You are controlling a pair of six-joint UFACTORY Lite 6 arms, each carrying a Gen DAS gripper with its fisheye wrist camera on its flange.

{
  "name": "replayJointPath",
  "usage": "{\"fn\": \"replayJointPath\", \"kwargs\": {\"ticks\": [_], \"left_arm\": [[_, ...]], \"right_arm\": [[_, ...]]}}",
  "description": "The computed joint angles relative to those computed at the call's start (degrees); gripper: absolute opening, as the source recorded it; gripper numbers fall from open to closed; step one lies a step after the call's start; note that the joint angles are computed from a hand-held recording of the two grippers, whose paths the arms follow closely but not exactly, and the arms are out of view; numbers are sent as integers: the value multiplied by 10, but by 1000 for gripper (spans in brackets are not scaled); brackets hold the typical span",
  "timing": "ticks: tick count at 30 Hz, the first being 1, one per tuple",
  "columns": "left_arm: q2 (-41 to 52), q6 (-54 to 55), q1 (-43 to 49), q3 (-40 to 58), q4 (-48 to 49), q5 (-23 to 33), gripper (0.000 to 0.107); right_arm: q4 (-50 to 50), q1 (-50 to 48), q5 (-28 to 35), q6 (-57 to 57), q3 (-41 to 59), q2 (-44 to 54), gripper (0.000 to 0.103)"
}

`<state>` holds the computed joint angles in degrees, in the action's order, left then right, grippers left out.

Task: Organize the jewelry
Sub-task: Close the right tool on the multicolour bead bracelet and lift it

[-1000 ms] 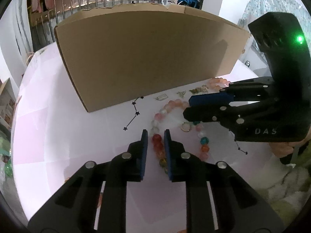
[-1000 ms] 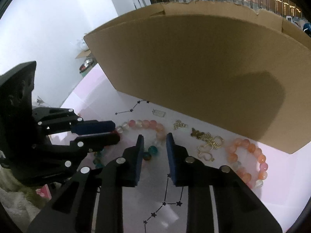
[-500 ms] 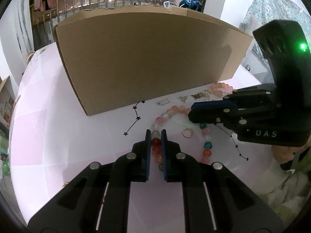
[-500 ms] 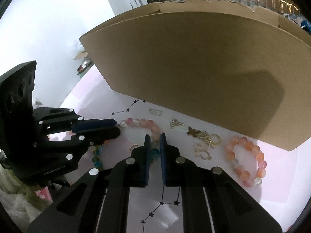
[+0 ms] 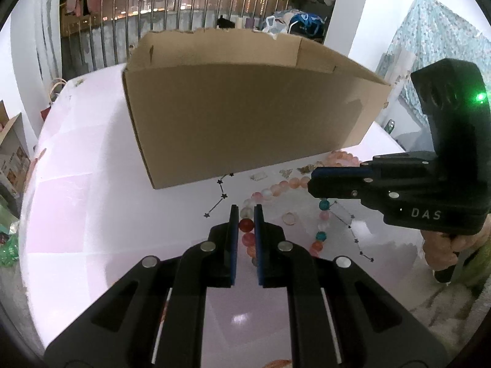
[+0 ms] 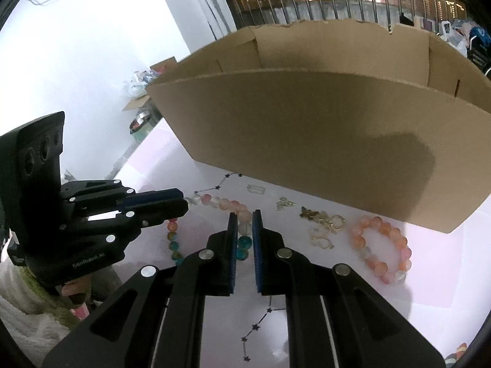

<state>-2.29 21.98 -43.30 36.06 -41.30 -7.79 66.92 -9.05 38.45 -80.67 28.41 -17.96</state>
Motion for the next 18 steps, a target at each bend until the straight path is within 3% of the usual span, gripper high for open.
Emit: {"fn": "replayJointPath", "kwargs": {"ticks": [10,18], "left_arm": [[-96,338,-41,-36,-360,-20,8],[-152,511,-78,-38,-543,-57,8]], "right_arm": [[-46,-50,76,34,-12,-88,10],[-61,-61,109,65,-14,-154,10]]}}
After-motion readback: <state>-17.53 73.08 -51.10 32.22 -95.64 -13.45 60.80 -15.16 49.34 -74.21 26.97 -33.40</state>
